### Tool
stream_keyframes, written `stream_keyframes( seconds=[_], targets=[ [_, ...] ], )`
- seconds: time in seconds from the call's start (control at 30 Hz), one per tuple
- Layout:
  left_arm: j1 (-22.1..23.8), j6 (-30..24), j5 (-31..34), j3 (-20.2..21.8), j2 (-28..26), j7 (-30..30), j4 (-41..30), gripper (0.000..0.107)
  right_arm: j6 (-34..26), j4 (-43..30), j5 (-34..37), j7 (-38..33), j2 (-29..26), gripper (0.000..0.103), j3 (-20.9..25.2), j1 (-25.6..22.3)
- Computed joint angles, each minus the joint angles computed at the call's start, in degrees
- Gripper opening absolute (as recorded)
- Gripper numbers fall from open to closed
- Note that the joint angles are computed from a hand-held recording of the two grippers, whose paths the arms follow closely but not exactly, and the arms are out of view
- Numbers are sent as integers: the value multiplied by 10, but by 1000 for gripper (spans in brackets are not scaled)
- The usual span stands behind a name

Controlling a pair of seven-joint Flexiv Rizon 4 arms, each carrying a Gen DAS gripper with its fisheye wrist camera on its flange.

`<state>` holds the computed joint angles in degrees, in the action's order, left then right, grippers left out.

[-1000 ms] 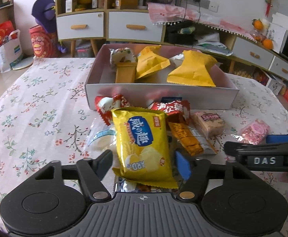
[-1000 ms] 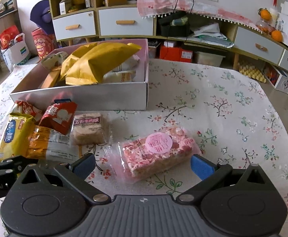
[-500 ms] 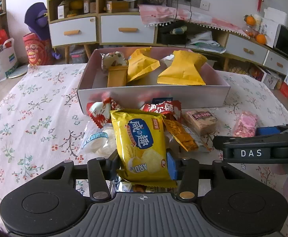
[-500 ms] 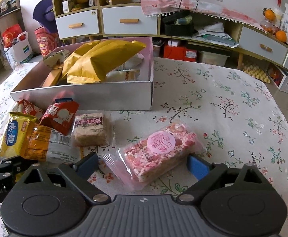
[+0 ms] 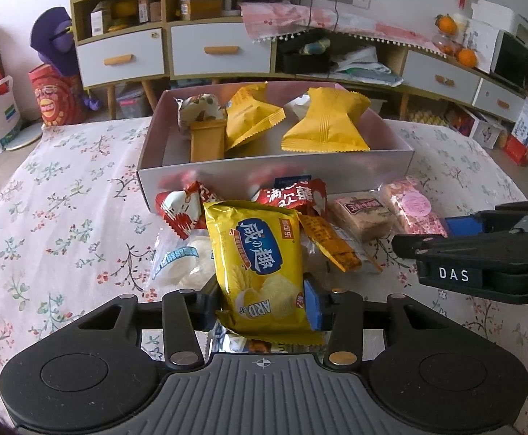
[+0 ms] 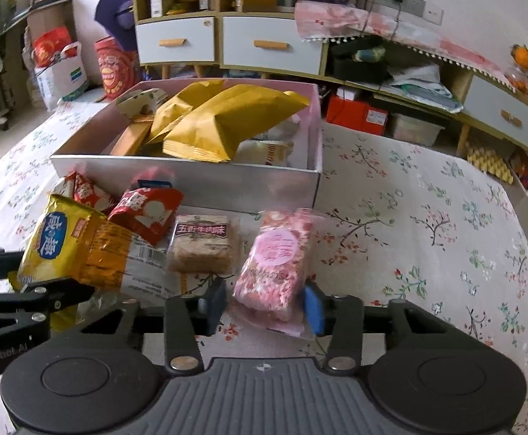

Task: Organize snacks
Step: 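Grasp the yellow chip packet with the left gripper while the right grasps the pink rice cake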

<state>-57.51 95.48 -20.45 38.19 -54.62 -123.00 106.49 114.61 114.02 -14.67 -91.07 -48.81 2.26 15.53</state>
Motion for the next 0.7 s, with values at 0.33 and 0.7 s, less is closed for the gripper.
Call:
stream_keyframes(
  seconds=[0.33, 0.7],
  targets=[
    [29, 21, 12, -31, 26, 39, 18, 42, -14, 2, -7, -1, 11, 17, 7, -9],
    [72, 60, -2, -86, 60, 133, 45, 42, -12, 19, -50, -3, 29, 16, 46, -56]
  ],
)
